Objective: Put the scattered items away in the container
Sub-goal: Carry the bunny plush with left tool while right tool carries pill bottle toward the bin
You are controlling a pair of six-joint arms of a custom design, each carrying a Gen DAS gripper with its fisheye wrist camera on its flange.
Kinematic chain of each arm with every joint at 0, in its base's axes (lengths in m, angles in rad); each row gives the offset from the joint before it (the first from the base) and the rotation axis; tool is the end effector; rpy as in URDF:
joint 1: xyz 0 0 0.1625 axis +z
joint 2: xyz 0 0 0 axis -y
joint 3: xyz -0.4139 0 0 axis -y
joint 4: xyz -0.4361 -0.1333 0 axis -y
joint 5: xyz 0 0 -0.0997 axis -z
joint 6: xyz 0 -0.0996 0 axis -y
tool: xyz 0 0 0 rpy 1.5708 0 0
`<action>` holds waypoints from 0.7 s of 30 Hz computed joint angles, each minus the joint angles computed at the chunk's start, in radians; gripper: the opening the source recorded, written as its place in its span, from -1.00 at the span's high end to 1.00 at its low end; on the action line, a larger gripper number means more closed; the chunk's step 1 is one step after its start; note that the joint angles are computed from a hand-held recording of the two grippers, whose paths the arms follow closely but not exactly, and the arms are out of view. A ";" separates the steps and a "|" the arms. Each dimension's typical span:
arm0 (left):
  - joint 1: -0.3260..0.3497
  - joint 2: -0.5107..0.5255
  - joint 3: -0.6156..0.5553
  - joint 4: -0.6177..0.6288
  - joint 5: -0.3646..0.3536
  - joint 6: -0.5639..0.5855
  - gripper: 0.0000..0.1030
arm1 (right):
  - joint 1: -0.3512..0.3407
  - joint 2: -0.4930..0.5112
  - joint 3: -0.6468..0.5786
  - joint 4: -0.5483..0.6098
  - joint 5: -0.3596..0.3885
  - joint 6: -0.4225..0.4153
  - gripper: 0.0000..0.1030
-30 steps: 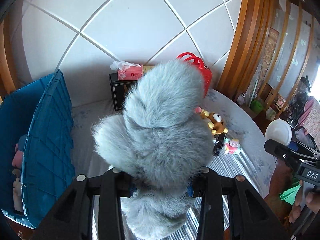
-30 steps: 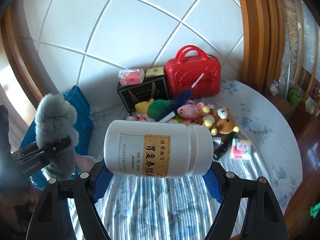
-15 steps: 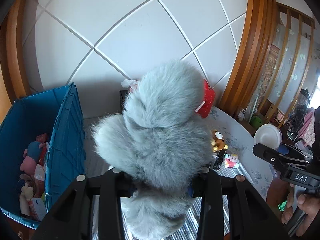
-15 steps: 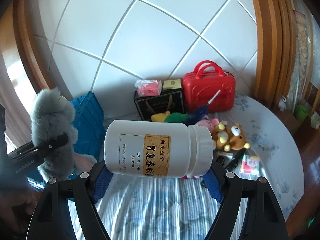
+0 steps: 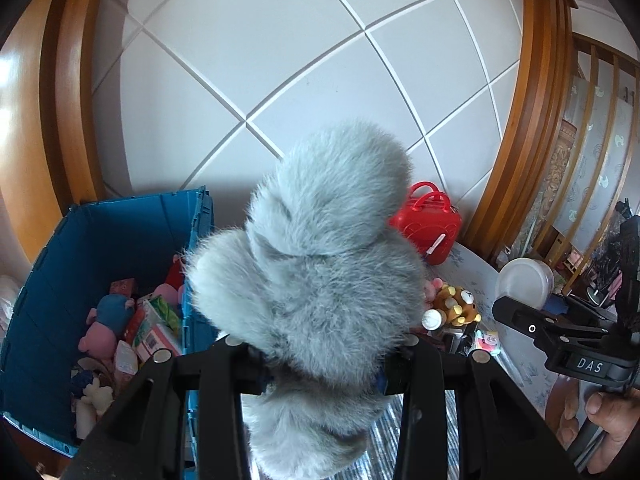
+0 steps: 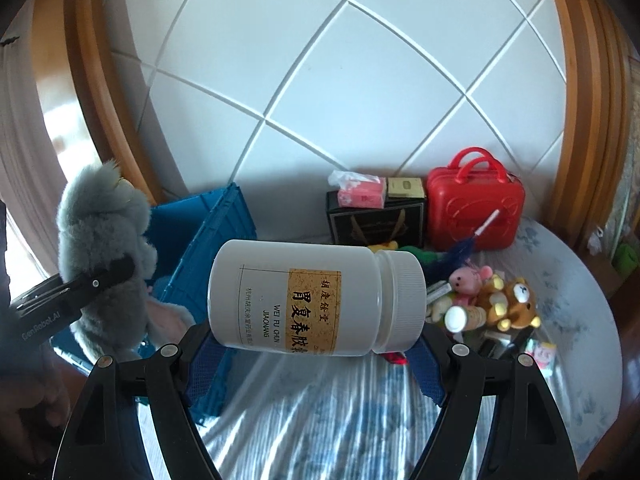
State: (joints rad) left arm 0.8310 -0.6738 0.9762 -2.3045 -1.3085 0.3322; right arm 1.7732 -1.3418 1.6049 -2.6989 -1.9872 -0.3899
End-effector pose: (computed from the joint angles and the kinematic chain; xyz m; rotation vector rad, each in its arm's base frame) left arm -0.4693 -0.7503 0.2452 1.4056 2.5299 -0.6978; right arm 0.2216 -0.6171 0.4690 0.4865 -2.4131 1.0777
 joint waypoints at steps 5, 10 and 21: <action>0.031 0.007 -0.053 0.011 0.004 0.009 0.30 | 0.042 0.066 -0.040 0.000 0.000 0.000 -0.55; 0.066 0.027 -0.125 0.037 0.014 0.016 0.30 | 0.084 0.130 -0.077 0.003 -0.005 -0.001 -0.55; 0.137 0.091 -0.309 0.111 0.039 0.048 0.30 | 0.163 0.288 -0.176 0.018 -0.001 0.010 -0.55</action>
State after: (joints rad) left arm 0.9679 -0.5830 0.6676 -2.1940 -1.2691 0.3805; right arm 1.9363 -1.0541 1.4289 -2.6810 -1.9879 -0.3799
